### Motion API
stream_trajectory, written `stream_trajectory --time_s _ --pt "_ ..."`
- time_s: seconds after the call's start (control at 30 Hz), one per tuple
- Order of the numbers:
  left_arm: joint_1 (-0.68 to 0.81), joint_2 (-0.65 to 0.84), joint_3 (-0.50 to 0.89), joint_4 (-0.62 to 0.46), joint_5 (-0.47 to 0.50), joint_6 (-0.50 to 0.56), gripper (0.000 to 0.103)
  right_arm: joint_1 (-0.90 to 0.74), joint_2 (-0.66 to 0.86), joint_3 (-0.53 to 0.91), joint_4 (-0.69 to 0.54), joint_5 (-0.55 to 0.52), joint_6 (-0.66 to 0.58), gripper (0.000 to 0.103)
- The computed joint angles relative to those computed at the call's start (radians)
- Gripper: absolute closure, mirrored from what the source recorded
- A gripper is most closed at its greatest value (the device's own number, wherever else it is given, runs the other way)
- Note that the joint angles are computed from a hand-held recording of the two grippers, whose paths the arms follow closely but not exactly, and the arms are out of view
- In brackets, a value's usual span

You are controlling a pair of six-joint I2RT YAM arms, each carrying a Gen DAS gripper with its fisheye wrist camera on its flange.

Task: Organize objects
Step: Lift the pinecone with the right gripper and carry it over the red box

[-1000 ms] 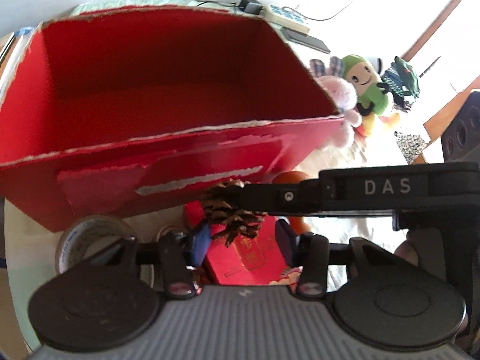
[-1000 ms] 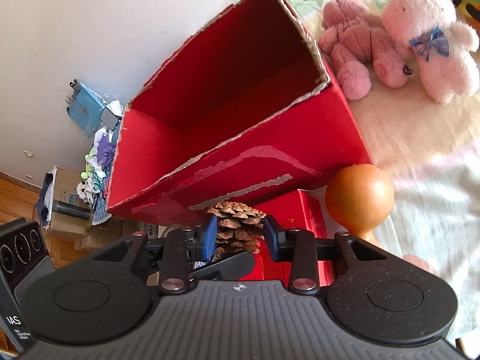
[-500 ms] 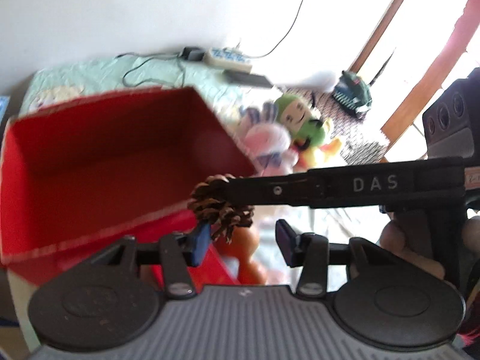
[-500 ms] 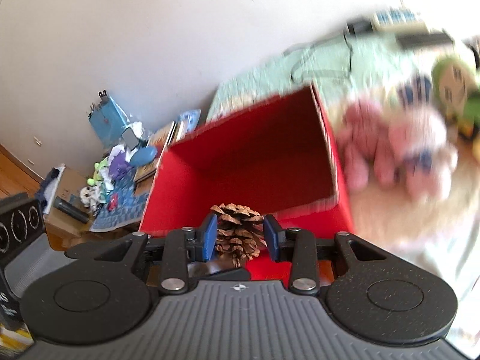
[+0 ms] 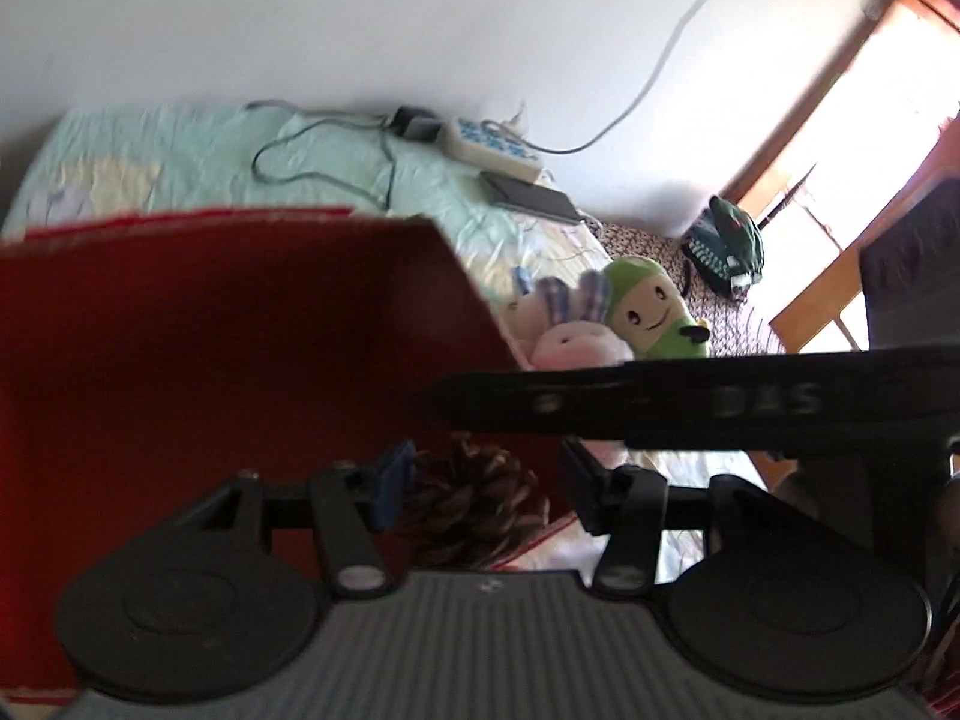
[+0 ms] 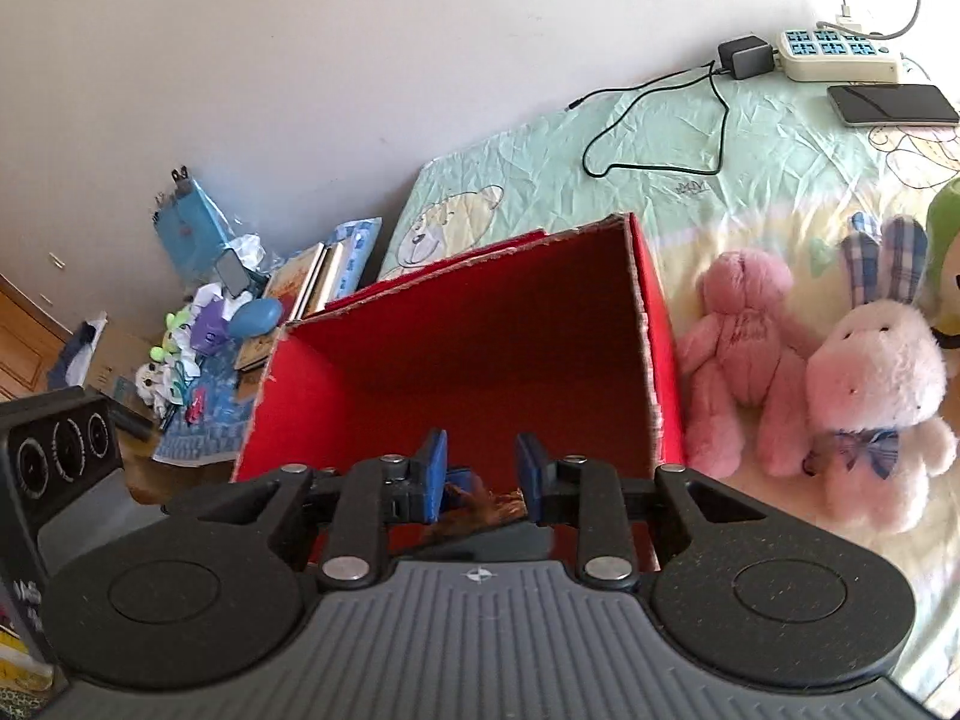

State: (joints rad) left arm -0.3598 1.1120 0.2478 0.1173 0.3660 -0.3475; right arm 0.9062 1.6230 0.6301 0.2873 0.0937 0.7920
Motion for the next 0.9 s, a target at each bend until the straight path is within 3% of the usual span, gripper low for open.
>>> stream_trajectory --time_s 0.17,0.3,0.6,0.9 --pt "0.063 0.132 -0.008 0.093 0.093 -0.026 0.049 -0.015 0.009 -0.001 -0.01 -0.032 -0.007 0.073" --pt "0.003 0.204 0.002 0.137 0.043 -0.053 0.049 -0.017 0.005 -0.005 -0.022 -0.018 -0.009 0.073" --pt "-0.169 0.092 0.054 -0.092 -0.282 -0.043 0.046 0.016 0.002 -0.041 -0.022 0.037 0.013 0.071" --pt "-0.23 0.07 0.112 -0.243 -0.454 -0.049 0.042 0.05 0.028 -0.043 0.001 0.076 0.082 0.07"
